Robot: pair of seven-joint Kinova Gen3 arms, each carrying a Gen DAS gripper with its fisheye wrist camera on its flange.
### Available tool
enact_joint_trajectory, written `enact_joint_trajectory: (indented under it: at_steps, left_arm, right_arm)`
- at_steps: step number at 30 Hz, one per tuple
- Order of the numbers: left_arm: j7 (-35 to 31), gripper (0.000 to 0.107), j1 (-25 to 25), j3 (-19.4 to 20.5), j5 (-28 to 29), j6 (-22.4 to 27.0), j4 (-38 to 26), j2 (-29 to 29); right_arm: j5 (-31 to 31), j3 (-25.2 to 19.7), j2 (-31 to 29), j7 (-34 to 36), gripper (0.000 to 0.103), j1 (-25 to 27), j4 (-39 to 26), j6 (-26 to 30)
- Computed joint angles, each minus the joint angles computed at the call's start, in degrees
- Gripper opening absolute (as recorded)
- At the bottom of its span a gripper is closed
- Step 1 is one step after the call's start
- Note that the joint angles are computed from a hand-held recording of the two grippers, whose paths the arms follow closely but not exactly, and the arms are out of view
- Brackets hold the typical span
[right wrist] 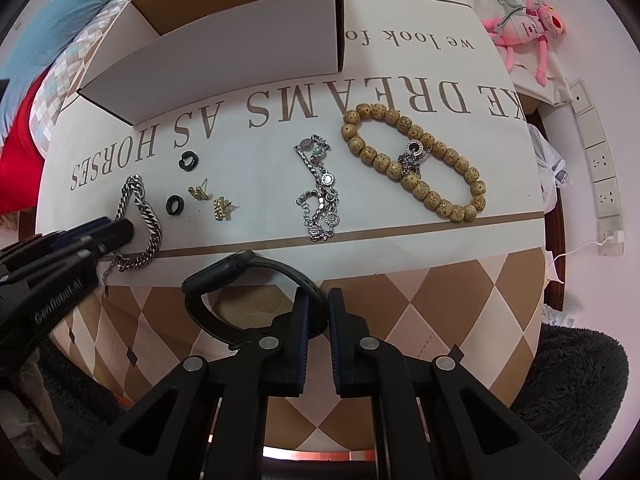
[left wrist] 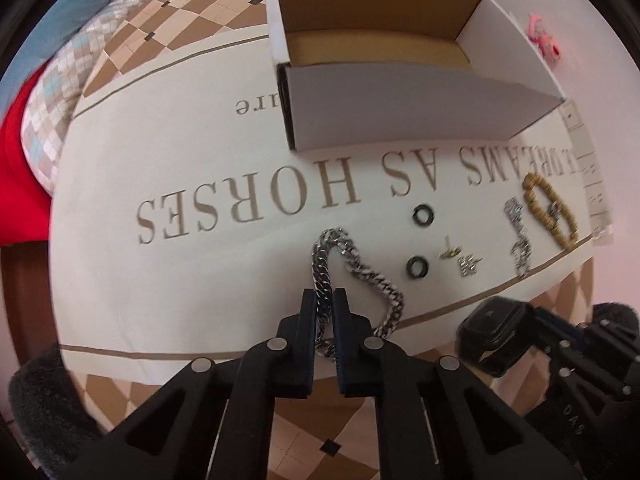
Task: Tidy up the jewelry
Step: 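Grasp the silver chain bracelet with the left tool while the right tool holds the watch band, then carry the chain with the left tool into the box while the right tool carries the watch band in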
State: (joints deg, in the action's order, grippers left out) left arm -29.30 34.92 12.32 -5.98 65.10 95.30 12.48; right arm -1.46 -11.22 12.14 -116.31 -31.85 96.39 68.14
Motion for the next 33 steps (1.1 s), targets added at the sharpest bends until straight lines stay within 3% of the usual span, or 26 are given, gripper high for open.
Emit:
enact_joint_trajectory:
  at_steps: [7,22,28,33]
  left_arm:
    - [0.07,0.005,-2.84,0.02,3.51,-3.17,3.58,-4.49]
    - [4.33,0.005,-4.35,3.36,-0.74,1.11,-0.32,-12.01]
    - [2.55,0.0,-6.28,3.67,-1.63,2.1,-4.86,-14.78]
    - [-1.15,0.0,-8.12,3.46,-3.48,3.21,-10.64,-14.26]
  right_arm:
    - [-2.17,0.44,-1.42,0.14,0.009,1.63,0.34,-1.11]
    - [-6.73,0.31,-6.01,2.68,0.008,4.61,-0.83,-2.52]
    - [-8.96,0.81,-5.86,5.13,0.008,6.09,-6.31,-0.99]
    - [-8.3,1.1,-3.24,6.71,0.008,6.26,-14.88,0.59]
